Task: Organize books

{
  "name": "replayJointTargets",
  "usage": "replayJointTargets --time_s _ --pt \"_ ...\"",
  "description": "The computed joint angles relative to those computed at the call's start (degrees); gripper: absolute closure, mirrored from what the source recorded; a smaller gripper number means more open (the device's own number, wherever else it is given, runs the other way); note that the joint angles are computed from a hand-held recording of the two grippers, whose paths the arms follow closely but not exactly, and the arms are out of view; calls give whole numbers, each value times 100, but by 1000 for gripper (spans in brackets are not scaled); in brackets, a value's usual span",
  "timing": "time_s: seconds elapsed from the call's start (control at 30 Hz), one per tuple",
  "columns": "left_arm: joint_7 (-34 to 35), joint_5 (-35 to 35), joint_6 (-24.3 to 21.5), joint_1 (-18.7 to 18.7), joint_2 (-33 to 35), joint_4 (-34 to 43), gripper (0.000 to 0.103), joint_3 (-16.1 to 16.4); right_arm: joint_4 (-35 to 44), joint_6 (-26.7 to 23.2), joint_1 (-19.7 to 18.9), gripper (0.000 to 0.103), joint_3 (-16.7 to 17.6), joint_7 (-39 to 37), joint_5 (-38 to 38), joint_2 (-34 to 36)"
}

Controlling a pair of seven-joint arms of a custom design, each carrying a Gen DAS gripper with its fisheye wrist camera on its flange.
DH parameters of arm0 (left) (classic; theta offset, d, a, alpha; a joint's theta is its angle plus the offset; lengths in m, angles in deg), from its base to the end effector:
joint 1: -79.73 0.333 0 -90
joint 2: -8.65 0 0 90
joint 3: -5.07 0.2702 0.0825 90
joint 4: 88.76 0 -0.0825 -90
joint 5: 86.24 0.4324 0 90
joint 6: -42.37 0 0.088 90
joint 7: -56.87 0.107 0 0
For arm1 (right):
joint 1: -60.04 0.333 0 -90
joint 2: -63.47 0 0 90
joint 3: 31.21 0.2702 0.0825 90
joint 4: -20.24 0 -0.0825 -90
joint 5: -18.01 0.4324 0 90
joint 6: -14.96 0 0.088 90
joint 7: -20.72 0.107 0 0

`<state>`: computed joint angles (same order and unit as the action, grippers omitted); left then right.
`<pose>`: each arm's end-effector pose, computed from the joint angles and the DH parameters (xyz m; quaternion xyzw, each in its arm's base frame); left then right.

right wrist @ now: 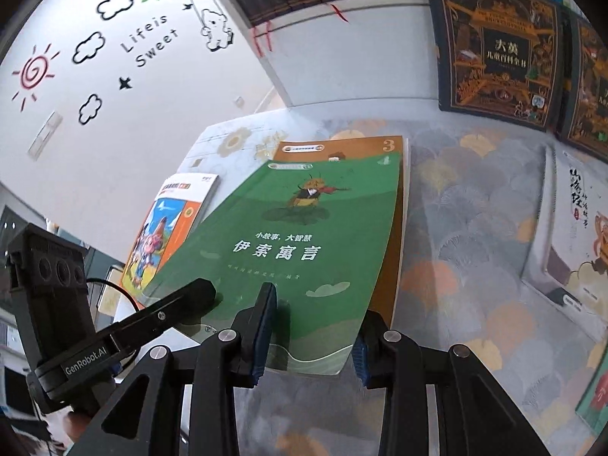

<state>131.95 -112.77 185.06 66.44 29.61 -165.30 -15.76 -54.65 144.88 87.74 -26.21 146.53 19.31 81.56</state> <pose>0.6450 -0.3757 0.5818 0.6285 -0.6309 0.4430 0.1038 0.6218 0.3878 0.5923 -0.6443 0.6955 -0.0368 0.3160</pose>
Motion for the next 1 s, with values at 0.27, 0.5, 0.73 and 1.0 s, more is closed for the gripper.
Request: replayJointTargets --time_s 0.27,0.5,0.73,1.0 --pt "-382 302 -257 -22 543 567 87 67 517 -189 -39 69 -79 217 130 524" --pt "-606 340 -218 122 299 128 87 108 471 -362 -83 69 -71 284 282 583" --pt "-773 508 -222 113 -52 -326 87 208 532 -446 -13 67 -69 250 207 644" --pt "-912 621 -57 94 -534 -795 87 277 -336 -349 -136 67 -12 208 502 -19"
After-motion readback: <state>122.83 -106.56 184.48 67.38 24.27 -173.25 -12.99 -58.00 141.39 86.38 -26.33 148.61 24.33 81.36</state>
